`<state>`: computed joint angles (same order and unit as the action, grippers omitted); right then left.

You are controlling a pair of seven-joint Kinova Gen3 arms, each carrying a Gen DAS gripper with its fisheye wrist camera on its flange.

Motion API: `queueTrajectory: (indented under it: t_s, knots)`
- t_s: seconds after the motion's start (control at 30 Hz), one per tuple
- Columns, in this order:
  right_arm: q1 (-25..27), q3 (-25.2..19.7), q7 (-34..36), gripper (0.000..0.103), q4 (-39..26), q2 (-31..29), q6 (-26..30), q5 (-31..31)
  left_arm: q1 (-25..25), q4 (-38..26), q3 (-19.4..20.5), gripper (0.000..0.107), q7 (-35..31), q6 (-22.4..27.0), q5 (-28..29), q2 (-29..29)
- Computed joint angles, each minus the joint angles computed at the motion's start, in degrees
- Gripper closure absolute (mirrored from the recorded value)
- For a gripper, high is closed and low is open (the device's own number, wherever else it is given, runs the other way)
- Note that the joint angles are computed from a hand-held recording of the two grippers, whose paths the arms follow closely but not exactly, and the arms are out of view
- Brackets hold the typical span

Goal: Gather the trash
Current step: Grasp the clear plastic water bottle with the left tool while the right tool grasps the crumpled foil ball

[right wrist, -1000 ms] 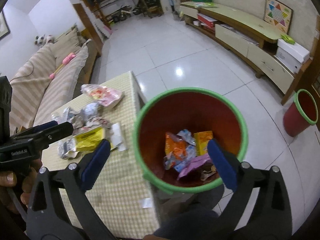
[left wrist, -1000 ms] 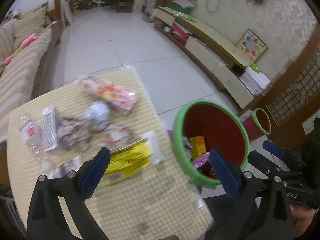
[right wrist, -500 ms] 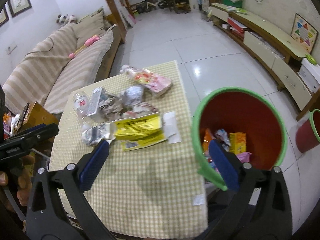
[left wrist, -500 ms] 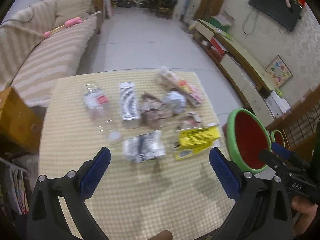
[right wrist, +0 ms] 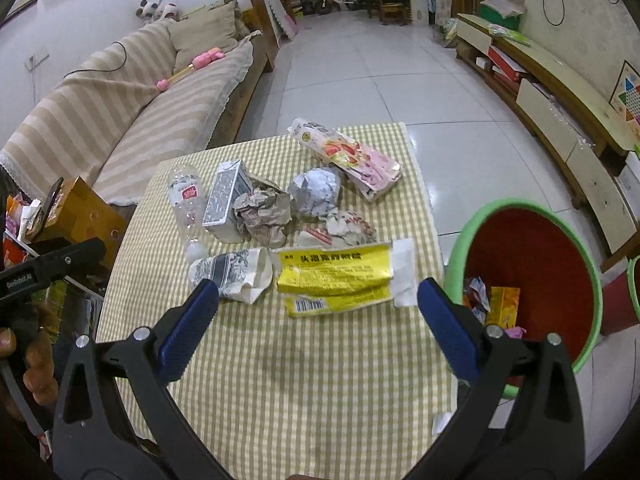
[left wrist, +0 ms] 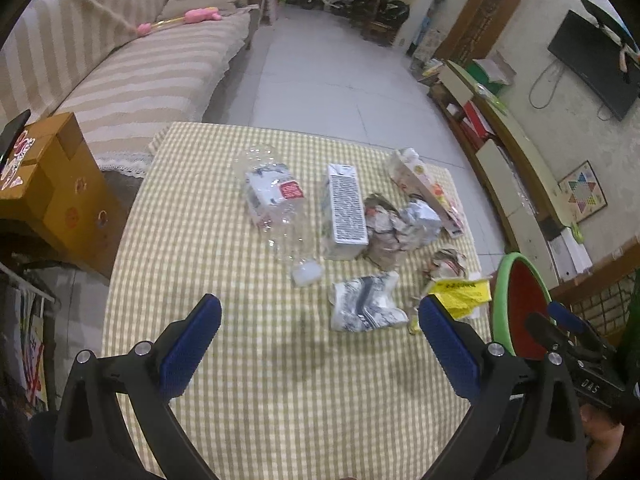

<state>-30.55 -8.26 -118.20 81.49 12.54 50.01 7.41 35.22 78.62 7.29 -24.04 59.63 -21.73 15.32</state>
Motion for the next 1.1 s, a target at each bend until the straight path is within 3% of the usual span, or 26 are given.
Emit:
queueTrajectory:
  t_s: [0.37, 0.67, 0.93, 1.1]
  knots:
    - [1.07, 1.36, 3.55, 0.005, -11.08, 9.95, 3.1, -3.24, -5.57, -0.09, -1.33, 0.013, -5.79, -4.24, 6.08, 3.91]
    - [2.23, 2.05, 5.16, 0.013, -23.81, 20.41, 8.08, -8.21, -8.87, -2.33, -3.77, 0.015, -8.33, -5.34, 9.32, 8.8]
    - [0.99, 3.88, 3.99, 0.034, -36.66, 29.36, 16.21, -9.29, -11.86, -4.17, -4.82, 0.021, -9.84, -7.13, 12.84, 12.64]
    - [1.86, 3.87, 1.8, 0.043, -39.37, 32.14, 18.35, -10.72, -13.15, -5.06, -4.6, 0.023, -12.17, -7.55, 14.96, 14.78]
